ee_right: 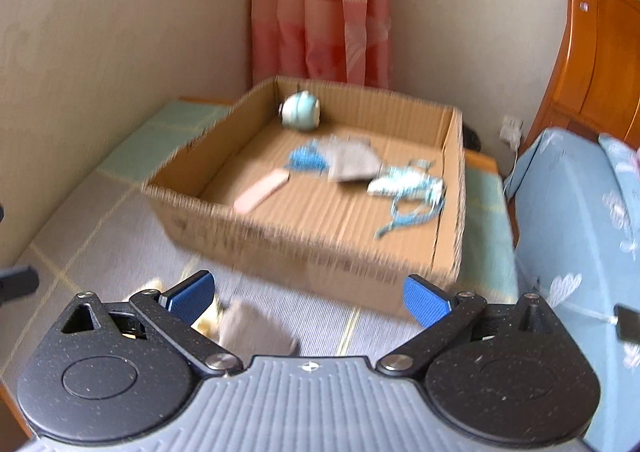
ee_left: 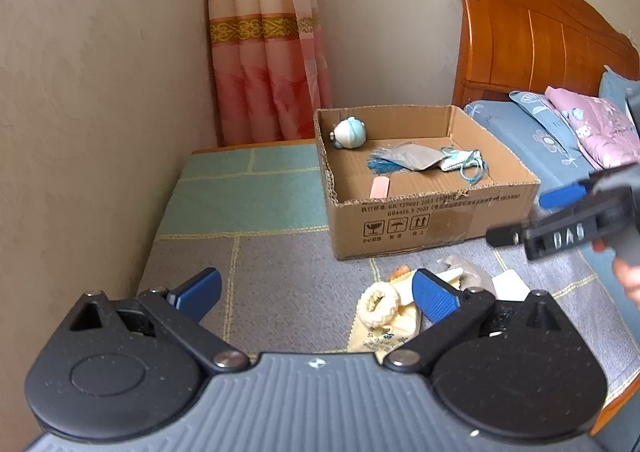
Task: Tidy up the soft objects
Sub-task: 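Move the right tool to the second grey pouch on the white paper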
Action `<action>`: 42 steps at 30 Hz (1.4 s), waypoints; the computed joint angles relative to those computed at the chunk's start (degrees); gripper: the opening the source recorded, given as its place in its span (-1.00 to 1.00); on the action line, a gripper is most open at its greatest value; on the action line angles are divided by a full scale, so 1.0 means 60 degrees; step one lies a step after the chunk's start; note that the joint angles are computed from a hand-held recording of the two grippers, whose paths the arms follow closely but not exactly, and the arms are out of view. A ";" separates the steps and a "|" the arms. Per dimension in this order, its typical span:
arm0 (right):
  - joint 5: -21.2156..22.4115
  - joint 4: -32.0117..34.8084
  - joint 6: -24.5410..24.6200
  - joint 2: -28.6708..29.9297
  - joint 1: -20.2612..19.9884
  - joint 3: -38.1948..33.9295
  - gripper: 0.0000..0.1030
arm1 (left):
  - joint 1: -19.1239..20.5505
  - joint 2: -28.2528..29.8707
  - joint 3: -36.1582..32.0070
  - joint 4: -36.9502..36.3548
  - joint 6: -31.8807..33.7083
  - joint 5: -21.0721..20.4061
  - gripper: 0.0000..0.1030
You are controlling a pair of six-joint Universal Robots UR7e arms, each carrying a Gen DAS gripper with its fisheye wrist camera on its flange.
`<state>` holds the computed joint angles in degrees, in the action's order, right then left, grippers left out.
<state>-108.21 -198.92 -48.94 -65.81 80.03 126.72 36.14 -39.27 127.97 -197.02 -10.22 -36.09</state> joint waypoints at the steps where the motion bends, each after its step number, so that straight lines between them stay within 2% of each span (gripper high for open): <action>1: -0.0026 -0.0062 0.0016 0.0003 -0.0048 0.0112 0.99 | 0.0004 0.0002 0.0004 0.0007 0.0022 -0.0024 0.96; 8: -0.0298 -0.0145 -0.0033 0.0054 -0.0277 0.0885 0.99 | 0.0049 -0.0014 0.0047 0.0106 0.0014 -0.0176 0.96; 12: -0.0521 -0.0922 -0.0311 0.0449 -0.0293 0.1187 0.99 | 0.0069 -0.0032 0.0088 0.0183 -0.0042 -0.0233 0.96; 15: -0.0470 -0.1266 -0.0203 0.0609 -0.0350 0.1256 0.99 | 0.0100 -0.0025 0.0094 0.0208 -0.0056 -0.0302 0.96; 17: -0.0411 -0.1047 -0.0049 0.0626 -0.0412 0.1189 0.99 | 0.0113 -0.0012 0.0095 0.0285 -0.0081 -0.0324 0.96; 21: -0.0495 -0.1567 -0.0207 0.0956 -0.0418 0.1143 0.99 | 0.0190 0.0028 0.0087 0.0465 -0.0104 -0.0490 0.96; 32: 0.0004 -0.0930 0.0407 0.0817 -0.0457 0.0751 0.98 | 0.0379 0.0204 -0.0169 0.1055 -0.0233 -0.0759 0.96; 37: -0.0146 -0.1098 0.0524 0.0953 -0.0521 0.0596 0.98 | 0.0426 0.0272 -0.0290 0.1137 -0.0177 -0.0781 0.96; 42: -0.0241 -0.1338 0.0275 0.0825 -0.0722 0.0732 0.99 | 0.0552 0.0348 -0.0452 0.1294 -0.0091 -0.0875 0.96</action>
<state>-109.65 -206.95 -47.29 -60.86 75.69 131.12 39.45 -37.18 125.26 -189.25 -10.77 -41.35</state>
